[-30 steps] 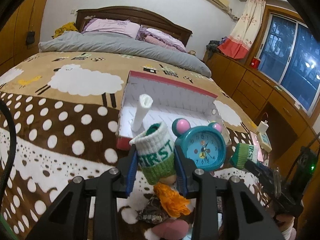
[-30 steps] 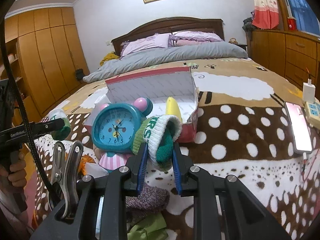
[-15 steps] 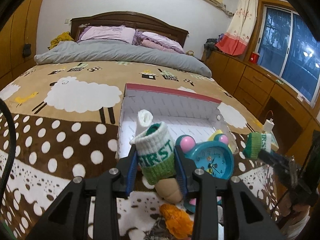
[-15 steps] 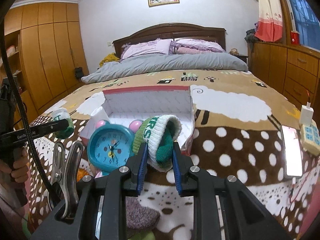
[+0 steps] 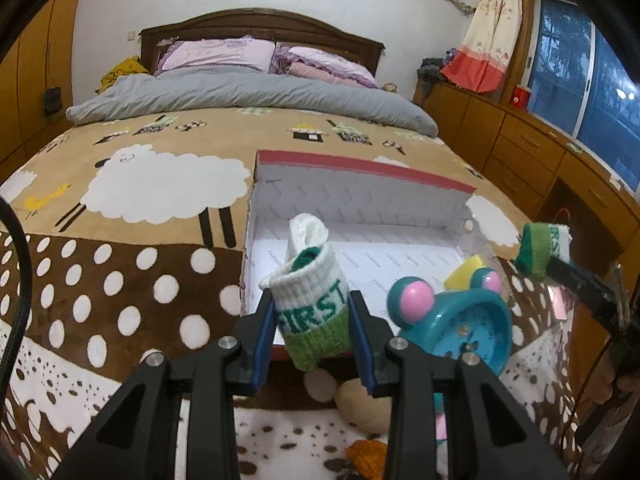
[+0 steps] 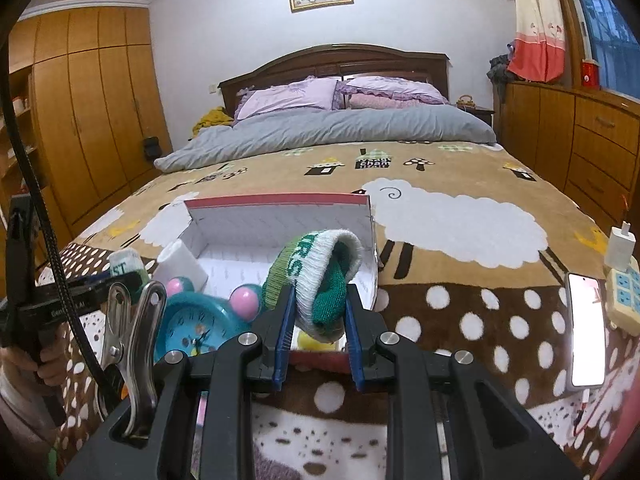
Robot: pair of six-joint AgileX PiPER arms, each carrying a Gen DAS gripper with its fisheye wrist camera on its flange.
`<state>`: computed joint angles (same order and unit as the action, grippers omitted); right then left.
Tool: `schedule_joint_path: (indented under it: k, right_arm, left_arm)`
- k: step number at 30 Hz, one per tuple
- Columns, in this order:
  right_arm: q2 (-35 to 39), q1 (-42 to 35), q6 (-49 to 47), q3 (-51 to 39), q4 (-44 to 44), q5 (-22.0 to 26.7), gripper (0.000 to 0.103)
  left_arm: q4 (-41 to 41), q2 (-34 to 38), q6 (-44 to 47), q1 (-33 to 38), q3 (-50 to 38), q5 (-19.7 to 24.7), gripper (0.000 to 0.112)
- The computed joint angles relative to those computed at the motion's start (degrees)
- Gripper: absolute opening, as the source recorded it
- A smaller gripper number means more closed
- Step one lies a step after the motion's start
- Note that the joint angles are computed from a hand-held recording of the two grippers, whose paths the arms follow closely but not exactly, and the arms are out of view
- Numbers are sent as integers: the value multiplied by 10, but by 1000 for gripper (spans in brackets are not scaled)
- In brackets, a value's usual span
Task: Organize soft objects
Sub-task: 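Carry both green-white socks in left and right tools over the box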
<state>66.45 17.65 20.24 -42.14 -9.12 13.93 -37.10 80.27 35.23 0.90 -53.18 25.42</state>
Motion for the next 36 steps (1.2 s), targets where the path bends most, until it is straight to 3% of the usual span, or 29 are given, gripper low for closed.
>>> schedule_joint_path:
  k: [24,32,36]
  right_arm:
    - [175,-58,-308,-97,293,-33,25]
    - [197,-54,-276,-111,253,-37,25]
    - [200,-59,-294,-112,276,-37,25]
  left_arm:
    - [143,130,-137,-44,-96,-51,37]
    - [169,139,-156,-53,-100,-54,38]
    - [188,133,-170,-59,-96,-52,43]
